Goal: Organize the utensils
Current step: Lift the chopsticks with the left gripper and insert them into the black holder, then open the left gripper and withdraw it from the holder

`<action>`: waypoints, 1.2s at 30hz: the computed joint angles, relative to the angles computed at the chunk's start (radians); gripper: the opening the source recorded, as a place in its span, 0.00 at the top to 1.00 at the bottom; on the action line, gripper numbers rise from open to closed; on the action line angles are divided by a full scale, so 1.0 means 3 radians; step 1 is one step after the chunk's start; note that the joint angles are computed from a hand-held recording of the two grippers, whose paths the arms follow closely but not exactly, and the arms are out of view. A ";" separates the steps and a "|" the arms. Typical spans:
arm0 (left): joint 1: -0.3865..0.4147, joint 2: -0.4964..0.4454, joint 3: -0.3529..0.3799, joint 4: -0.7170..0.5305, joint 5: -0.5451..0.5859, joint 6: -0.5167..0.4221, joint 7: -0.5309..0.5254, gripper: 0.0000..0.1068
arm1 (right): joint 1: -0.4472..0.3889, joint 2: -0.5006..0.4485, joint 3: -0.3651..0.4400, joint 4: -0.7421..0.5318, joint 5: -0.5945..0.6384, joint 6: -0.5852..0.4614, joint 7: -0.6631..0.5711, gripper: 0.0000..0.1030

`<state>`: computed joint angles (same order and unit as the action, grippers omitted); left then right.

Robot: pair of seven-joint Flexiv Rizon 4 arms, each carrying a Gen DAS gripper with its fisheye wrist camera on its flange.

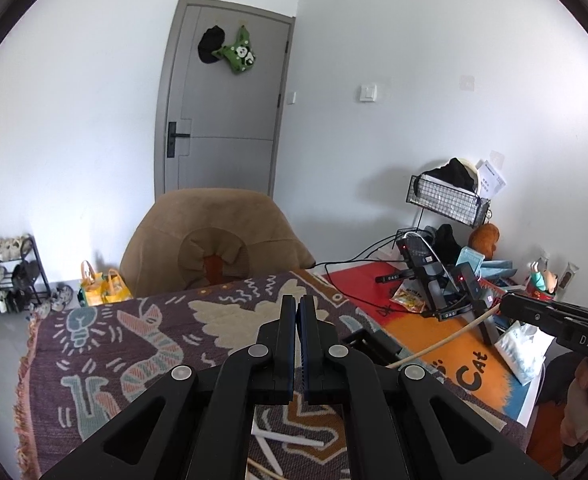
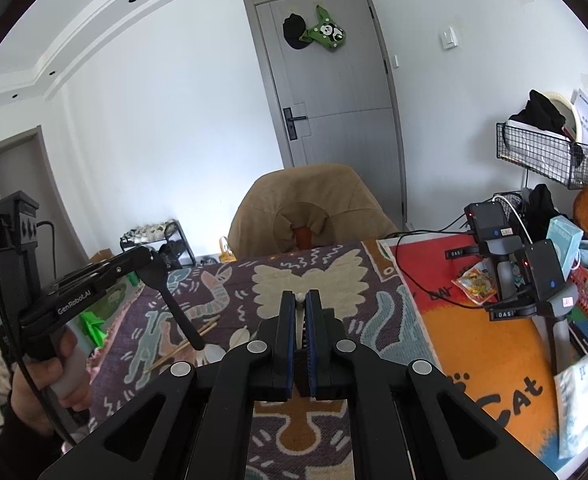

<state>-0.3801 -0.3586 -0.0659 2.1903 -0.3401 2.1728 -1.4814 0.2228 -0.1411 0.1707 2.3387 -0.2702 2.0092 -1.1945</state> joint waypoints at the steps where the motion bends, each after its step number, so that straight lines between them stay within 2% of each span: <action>1: -0.0012 -0.0023 0.0001 -0.0041 -0.0015 -0.0016 0.0018 0.99 | -0.0042 -0.0028 0.0019 -0.0023 -0.0067 0.0005 0.0039 0.94; 5: -0.0099 -0.0108 0.0035 -0.0193 -0.0105 -0.0043 0.0124 0.99 | -0.0471 -0.0298 0.0227 -0.0221 -0.0842 0.0143 0.0480 0.93; 6: -0.0147 -0.0134 0.0060 -0.0236 -0.0158 -0.0044 0.0182 0.99 | -0.0438 -0.0317 0.0198 -0.0237 -0.0852 0.0152 0.0477 0.88; 7: -0.0180 -0.0158 0.0073 -0.0275 -0.0198 -0.0047 0.0230 0.99 | -0.0363 -0.0335 0.0146 -0.0264 -0.0797 0.0121 0.0450 0.71; 8: -0.0199 -0.0181 0.0075 -0.0320 -0.0223 -0.0060 0.0272 0.99 | -0.0288 -0.0340 0.0097 -0.0285 -0.0701 0.0053 0.0446 0.59; 9: -0.0210 -0.0196 0.0075 -0.0348 -0.0240 -0.0071 0.0301 0.99 | -0.0261 -0.0340 0.0080 -0.0282 -0.0638 0.0051 0.0448 0.43; 10: -0.0229 -0.0215 0.0080 -0.0382 -0.0262 -0.0084 0.0341 0.99 | -0.0261 -0.0360 0.0074 -0.0249 -0.0542 0.0168 0.0468 0.38; 13: -0.0336 -0.0291 0.0128 -0.0505 -0.0387 -0.0137 0.0513 0.99 | -0.0493 -0.0410 0.0150 -0.0133 -0.0694 0.0457 0.0758 0.31; 16: -0.0445 -0.0367 0.0180 -0.0612 -0.0519 -0.0184 0.0677 0.99 | -0.0371 -0.0370 0.0021 0.0008 -0.0395 0.0574 0.0724 0.21; 19: -0.0627 -0.0471 0.0283 -0.0732 -0.0718 -0.0164 0.0908 0.99 | -0.0233 -0.0324 -0.0077 0.0140 -0.0040 0.0563 0.0625 0.19; 23: -0.0787 -0.0608 0.0339 -0.0887 -0.0982 -0.0106 0.1199 0.99 | -0.0188 -0.0333 -0.0098 0.0230 0.0123 0.0568 0.0580 0.19; 26: -0.0976 -0.0748 0.0426 -0.1031 -0.1331 -0.0019 0.1528 0.99 | -0.0143 -0.0368 -0.0103 0.0253 0.0218 0.0560 0.0532 0.19; 29: -0.1011 -0.0837 0.0389 -0.1128 -0.1526 0.0027 0.1754 0.98 | -0.0152 -0.0423 -0.0082 0.0263 0.0233 0.0574 0.0565 0.19; 33: -0.0910 -0.0796 0.0236 -0.1103 -0.1594 -0.0029 0.1861 0.97 | -0.0086 -0.0445 -0.0095 0.0262 0.0354 0.0526 0.0577 0.19; 35: -0.0896 -0.0736 0.0206 -0.1048 -0.1688 -0.0105 0.1874 0.84 | -0.0056 -0.0465 -0.0097 0.0253 0.0402 0.0530 0.0576 0.19; 36: -0.0851 -0.0708 0.0168 -0.1010 -0.1656 -0.0119 0.1819 0.61 | -0.0029 -0.0472 -0.0106 0.0251 0.0440 0.0539 0.0556 0.19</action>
<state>-0.6356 -0.5710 -0.0154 1.8872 -0.8368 2.1370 -0.9357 0.2142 -0.2828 0.1391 2.4139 -0.1382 2.1709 -1.0276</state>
